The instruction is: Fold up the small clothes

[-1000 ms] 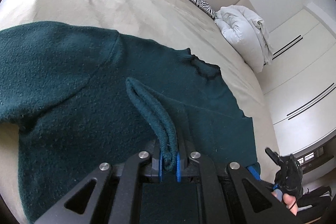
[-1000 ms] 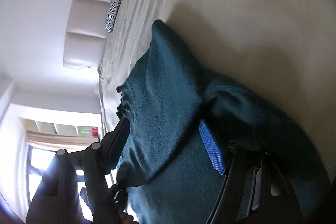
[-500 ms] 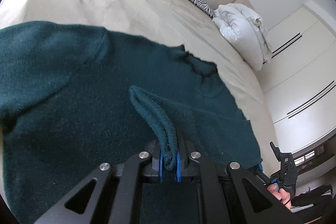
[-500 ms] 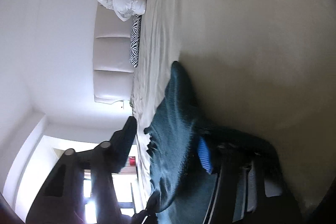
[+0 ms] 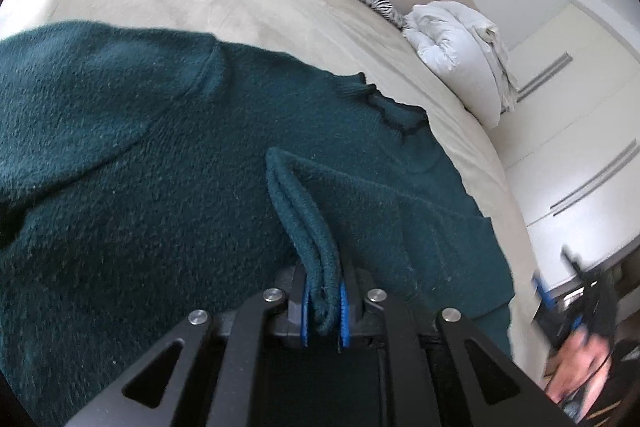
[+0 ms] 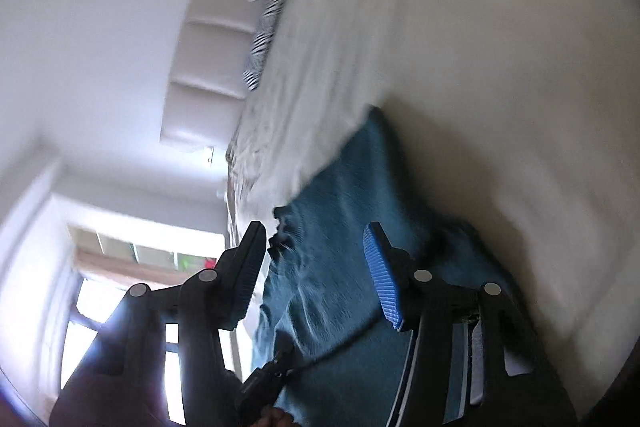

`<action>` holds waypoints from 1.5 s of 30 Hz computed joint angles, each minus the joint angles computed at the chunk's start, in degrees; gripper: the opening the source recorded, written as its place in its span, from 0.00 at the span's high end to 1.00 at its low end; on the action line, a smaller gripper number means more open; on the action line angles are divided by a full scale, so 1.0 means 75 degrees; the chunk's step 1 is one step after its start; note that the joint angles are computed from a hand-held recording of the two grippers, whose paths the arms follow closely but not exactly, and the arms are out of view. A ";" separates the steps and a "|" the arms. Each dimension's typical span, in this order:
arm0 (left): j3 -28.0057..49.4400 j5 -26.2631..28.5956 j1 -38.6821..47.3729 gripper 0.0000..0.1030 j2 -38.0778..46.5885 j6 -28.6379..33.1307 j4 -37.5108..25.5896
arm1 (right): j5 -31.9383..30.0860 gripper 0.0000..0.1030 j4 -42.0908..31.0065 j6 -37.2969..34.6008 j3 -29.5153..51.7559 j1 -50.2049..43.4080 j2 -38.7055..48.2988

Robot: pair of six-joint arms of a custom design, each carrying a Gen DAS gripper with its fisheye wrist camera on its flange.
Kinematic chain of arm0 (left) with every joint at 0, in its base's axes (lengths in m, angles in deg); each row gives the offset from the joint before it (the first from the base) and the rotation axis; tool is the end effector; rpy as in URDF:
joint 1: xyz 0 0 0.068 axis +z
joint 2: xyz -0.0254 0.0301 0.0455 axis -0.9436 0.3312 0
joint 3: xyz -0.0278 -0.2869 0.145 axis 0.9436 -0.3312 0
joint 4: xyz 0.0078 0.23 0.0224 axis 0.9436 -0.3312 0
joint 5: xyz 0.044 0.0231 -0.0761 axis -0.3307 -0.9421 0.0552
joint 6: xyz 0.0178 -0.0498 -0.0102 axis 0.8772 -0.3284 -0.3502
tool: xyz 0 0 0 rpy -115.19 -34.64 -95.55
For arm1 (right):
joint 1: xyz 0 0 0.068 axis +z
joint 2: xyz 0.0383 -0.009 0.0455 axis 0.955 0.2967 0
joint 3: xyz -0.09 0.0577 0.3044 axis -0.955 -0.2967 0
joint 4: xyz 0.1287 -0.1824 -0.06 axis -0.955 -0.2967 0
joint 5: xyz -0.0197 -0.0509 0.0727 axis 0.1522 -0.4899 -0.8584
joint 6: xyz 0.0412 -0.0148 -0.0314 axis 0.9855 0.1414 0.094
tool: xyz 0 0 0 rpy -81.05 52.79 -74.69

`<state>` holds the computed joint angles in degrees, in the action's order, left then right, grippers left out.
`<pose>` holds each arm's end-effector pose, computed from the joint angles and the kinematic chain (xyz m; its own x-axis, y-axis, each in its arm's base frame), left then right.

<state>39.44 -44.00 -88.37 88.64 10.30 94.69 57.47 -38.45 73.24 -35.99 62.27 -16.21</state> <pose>0.3671 -0.1332 0.1668 -0.8661 -0.1042 -0.4890 0.2212 0.7972 -0.5617 0.1312 -0.0108 0.2055 -0.3234 0.9266 -0.1918 0.3533 0.3063 0.8840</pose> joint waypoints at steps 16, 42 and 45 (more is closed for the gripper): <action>-0.0571 0.0790 0.0316 0.86 0.0321 -0.0354 0.1378 | -0.3028 0.58 0.0797 -0.3594 0.0141 -0.1970 0.3779; -0.2652 0.2115 0.4696 0.20 -0.2391 -0.1504 0.1617 | 0.1010 0.41 -0.3165 -0.1197 0.1669 0.2277 -0.1411; -0.2845 0.2806 0.6536 0.20 -0.1921 -0.2379 0.1892 | 0.1871 0.41 -0.2485 -0.0218 0.1483 0.3458 -0.1371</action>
<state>18.10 -22.96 -39.35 74.24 -7.55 108.88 71.51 -57.08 71.61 -24.87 88.20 -26.49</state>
